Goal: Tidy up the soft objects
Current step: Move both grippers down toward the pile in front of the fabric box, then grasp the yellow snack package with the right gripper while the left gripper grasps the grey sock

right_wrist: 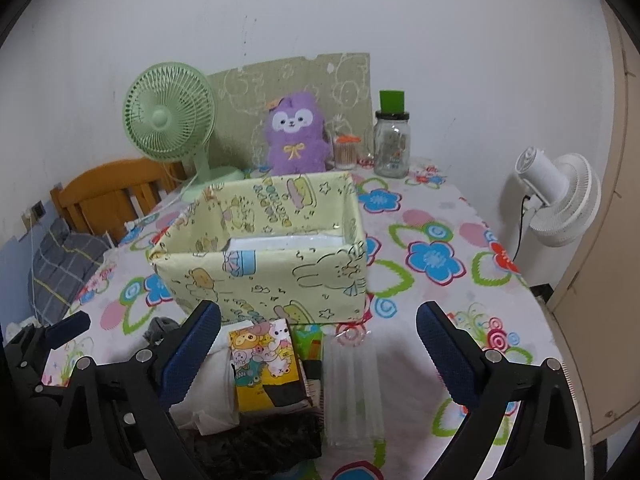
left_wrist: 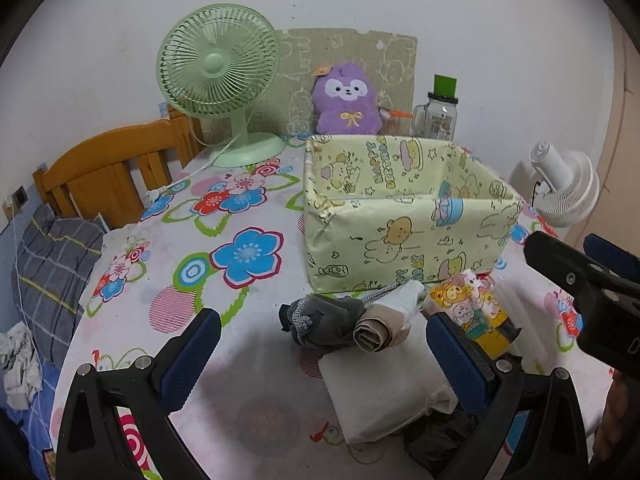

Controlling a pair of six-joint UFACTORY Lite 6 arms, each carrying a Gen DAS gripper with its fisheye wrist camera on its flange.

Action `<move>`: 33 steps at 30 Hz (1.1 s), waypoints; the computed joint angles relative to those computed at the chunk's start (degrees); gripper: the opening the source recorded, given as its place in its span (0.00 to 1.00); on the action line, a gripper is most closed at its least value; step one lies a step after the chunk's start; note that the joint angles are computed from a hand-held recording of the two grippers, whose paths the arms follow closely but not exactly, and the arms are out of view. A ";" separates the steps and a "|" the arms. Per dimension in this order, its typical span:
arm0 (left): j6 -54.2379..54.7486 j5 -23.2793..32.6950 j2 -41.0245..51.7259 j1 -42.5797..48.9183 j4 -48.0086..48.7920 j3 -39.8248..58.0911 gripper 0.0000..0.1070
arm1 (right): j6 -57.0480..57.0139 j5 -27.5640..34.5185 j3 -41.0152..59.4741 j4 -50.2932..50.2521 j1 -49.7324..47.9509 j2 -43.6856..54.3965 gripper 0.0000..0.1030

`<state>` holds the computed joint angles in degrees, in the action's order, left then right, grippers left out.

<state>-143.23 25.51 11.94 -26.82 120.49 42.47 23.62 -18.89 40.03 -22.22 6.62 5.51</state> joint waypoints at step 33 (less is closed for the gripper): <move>-7.11 -7.65 13.07 3.23 12.90 9.23 0.77 | 27.27 1.94 13.61 -27.66 3.50 20.20 0.50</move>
<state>-150.34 17.86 25.01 -23.60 133.39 51.70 50.89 -16.96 53.64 -49.88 10.12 25.71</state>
